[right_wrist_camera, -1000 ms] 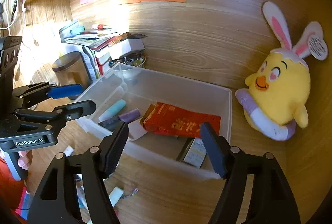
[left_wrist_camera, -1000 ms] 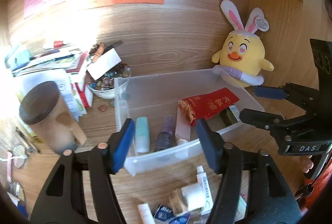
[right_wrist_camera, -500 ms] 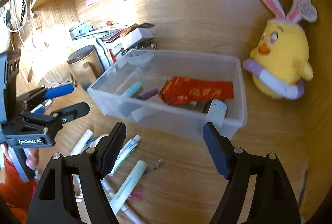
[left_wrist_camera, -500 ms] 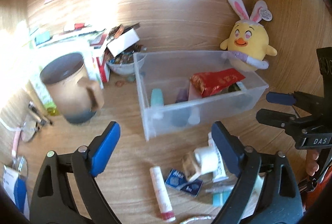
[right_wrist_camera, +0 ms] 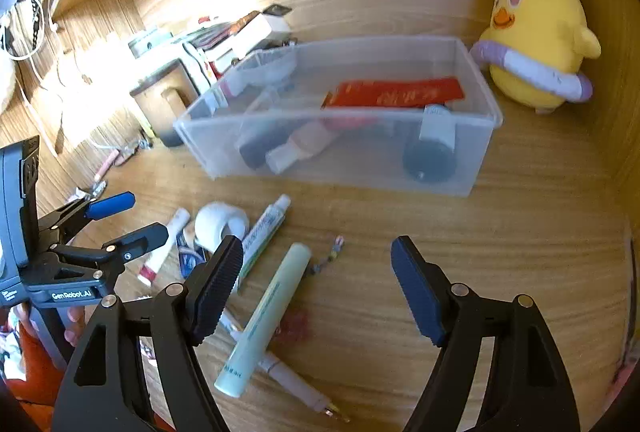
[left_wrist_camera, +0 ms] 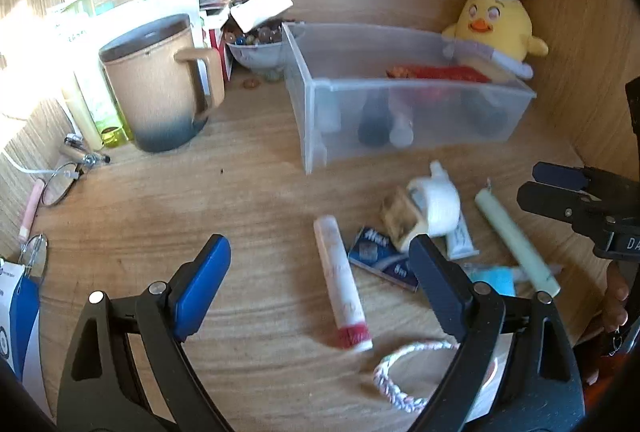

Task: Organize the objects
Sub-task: 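Grasp the pale green tube with the right tool while the left grasps the white lipstick tube, then carry the pale green tube and white lipstick tube over the clear box and open both tools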

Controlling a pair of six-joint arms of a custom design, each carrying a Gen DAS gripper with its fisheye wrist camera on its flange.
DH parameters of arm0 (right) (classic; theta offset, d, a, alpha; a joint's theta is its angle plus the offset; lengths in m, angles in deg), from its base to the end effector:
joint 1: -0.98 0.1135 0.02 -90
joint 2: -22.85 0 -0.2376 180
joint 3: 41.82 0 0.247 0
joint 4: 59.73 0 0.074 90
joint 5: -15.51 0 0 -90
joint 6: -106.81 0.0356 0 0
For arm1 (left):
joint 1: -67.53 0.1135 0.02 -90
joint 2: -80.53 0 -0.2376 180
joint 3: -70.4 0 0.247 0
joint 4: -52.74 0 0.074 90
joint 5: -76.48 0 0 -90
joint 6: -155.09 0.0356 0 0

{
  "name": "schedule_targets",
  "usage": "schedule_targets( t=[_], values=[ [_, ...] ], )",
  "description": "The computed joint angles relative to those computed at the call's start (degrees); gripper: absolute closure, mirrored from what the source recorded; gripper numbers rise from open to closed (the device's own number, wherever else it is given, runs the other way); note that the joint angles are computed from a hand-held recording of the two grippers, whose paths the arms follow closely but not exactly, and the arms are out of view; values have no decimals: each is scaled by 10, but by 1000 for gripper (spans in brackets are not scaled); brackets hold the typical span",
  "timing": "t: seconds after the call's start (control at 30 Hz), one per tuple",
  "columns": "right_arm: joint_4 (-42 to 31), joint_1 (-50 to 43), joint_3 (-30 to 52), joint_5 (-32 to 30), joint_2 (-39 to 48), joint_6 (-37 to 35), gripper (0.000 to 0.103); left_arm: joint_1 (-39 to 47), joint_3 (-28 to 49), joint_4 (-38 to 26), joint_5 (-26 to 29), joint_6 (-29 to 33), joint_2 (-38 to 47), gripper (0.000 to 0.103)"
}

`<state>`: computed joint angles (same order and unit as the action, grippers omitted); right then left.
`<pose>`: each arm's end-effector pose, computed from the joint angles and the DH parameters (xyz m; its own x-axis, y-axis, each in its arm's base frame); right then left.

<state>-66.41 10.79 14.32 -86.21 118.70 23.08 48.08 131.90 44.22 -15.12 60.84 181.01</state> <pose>0.3036 0.0598 0.1132 -0.7425 -0.0199 -0.6696 -0.2251 0.9488 0.2215 0.3108 -0.1087 0.1110 -0.7166 0.1745 -0.6753 0.2627 0.9644 -0.0295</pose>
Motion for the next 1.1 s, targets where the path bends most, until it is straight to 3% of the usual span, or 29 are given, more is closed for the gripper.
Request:
schedule_targets(
  t=[0.07, 0.1, 0.2, 0.37, 0.67, 1.1],
  values=[
    [8, 7, -10, -1, 4, 11, 29, -4, -10, 6, -2, 1, -3, 15],
    [8, 10, -11, -2, 6, 14, 30, -5, -14, 9, -2, 2, -4, 22],
    [20, 26, -16, 16, 15, 21, 40, -7, -18, 7, 8, 3, -2, 33],
    [5, 40, 0, 5, 45, 14, 72, 5, -20, 5, 35, -3, 7, 53],
    [21, 64, -1, 34, 59, 7, 89, 13, -36, 31, 34, 0, 8, 88],
    [37, 38, -38, 42, -17, 14, 89, 25, -57, 55, 43, -15, -44, 88]
  ],
)
